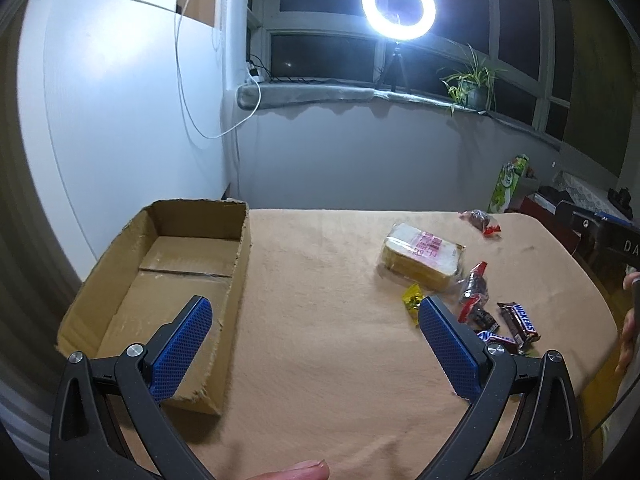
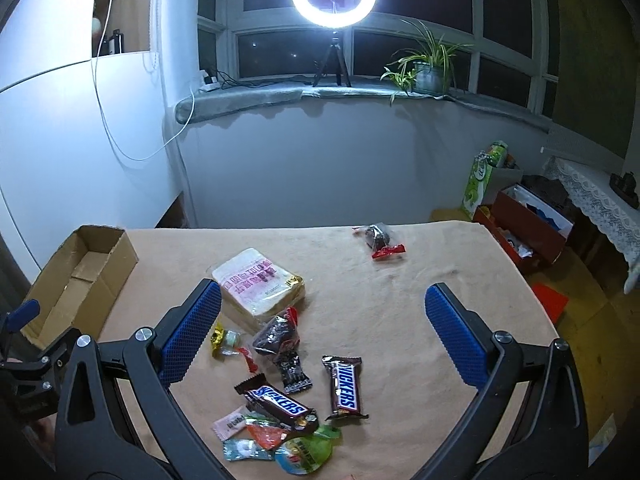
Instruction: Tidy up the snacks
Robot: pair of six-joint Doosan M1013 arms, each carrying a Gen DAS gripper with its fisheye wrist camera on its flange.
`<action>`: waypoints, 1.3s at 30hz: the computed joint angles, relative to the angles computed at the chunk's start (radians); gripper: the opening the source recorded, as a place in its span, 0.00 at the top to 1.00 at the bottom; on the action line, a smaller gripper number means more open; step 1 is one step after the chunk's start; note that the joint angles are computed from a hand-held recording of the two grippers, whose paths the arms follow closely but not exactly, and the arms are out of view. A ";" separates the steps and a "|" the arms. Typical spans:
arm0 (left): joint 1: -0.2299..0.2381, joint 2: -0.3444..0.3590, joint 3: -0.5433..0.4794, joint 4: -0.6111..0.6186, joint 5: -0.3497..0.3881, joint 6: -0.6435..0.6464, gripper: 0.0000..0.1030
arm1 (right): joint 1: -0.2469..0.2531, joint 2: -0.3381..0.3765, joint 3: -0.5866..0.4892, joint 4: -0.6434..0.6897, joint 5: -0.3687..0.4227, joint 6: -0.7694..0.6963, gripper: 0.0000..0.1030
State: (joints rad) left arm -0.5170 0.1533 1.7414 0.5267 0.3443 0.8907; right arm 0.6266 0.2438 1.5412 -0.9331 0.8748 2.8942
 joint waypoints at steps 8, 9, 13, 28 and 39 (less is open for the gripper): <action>0.030 0.012 -0.025 -0.200 -0.003 0.233 0.00 | 0.028 0.019 -0.038 -0.013 0.077 0.004 0.00; 0.031 0.013 -0.027 -0.215 -0.002 0.254 0.00 | 0.032 0.021 -0.040 -0.010 0.088 0.001 0.00; 0.035 0.011 -0.028 -0.240 -0.006 0.281 0.00 | 0.044 0.017 -0.030 -0.023 0.109 0.011 0.00; 0.003 -0.023 0.005 0.196 0.041 -0.257 0.00 | 0.036 -0.028 0.049 -0.127 0.013 -0.010 0.00; 0.017 -0.011 -0.011 0.236 0.034 -0.276 0.00 | 0.011 0.002 0.011 -0.086 -0.010 -0.037 0.00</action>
State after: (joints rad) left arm -0.4997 0.1420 1.7308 0.7627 0.3786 0.6143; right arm 0.6381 0.2458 1.5523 -1.0191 0.8652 2.8575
